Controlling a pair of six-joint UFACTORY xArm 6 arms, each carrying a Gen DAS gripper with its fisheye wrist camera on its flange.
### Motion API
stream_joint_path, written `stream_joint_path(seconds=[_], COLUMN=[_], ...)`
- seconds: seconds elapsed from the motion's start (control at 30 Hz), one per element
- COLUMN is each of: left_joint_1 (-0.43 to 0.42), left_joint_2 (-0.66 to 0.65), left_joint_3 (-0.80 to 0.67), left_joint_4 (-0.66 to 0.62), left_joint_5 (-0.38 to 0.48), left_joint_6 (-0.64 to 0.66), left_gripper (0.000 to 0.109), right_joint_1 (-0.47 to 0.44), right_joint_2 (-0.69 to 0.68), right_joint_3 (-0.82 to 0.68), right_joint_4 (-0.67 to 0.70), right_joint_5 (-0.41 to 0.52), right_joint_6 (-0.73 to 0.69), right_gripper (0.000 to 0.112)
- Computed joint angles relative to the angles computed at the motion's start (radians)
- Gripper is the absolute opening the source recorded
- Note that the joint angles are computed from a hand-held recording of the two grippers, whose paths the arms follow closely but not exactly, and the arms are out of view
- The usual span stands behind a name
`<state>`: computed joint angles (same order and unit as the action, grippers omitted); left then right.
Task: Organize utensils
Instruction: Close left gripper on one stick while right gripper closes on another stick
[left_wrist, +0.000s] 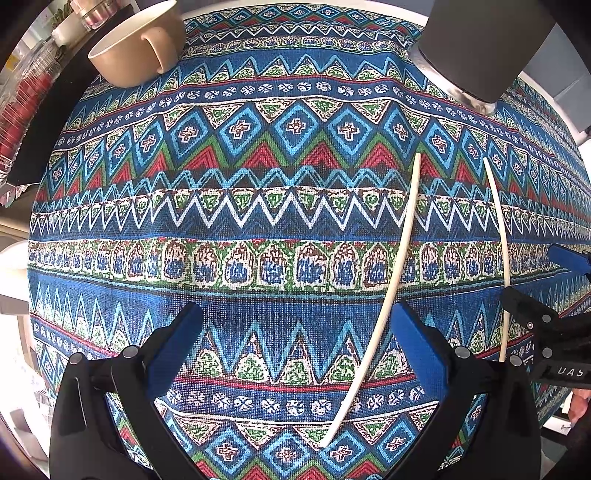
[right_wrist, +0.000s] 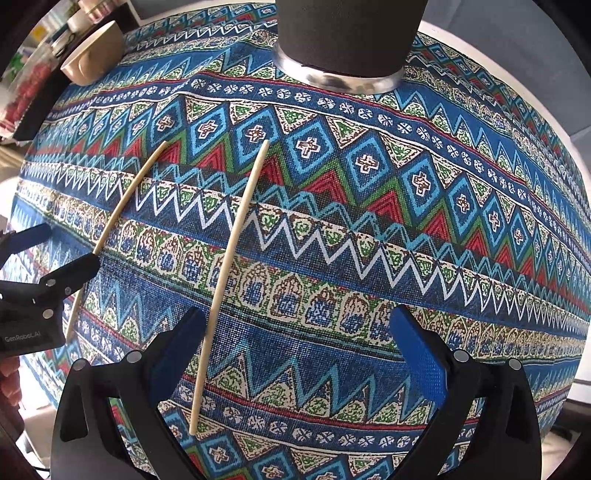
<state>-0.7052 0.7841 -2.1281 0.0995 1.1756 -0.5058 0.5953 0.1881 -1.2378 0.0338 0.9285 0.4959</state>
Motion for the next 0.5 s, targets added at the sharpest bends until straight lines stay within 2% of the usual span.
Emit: stream_joint_path(seconds=[0.03,0.1,0.17,0.2,0.23,0.33,0.5], left_joint_1=[0.001,0.001,0.004,0.005,0.006,0.004,0.003], left_joint_2=[0.003,0.015,0.033,0.04,0.041,0.014,-0.001], left_joint_3=[-0.005,-0.027,-0.062,-0.078,-0.084,-0.049,-0.044], left_joint_4=[-0.002,-0.006,-0.019,-0.022,-0.027,-0.023,-0.033], left_joint_5=[0.004,0.02,0.05,0.062,0.07,0.052,0.071], left_joint_6=[0.002,0.013,0.031,0.042,0.048,0.056,0.091], left_gripper=[0.099,0.099,0.098,0.097,0.094,0.085,0.07], right_joint_1=[-0.006,-0.02,-0.037,-0.044,-0.058,-0.086,-0.117], right_joint_2=[-0.004,-0.021,-0.041,-0.048,-0.052,-0.074,-0.088], right_joint_3=[0.005,0.022,0.037,0.042,0.048,0.068,0.085], right_joint_4=[0.003,0.006,0.006,0.007,0.007,0.009,0.032], right_joint_5=[0.003,0.002,0.007,0.009,0.003,-0.004,-0.005], right_joint_6=[-0.001,-0.01,-0.018,-0.022,-0.039,-0.06,-0.148], right_gripper=[0.094,0.084,0.066,0.061,0.052,0.031,0.023])
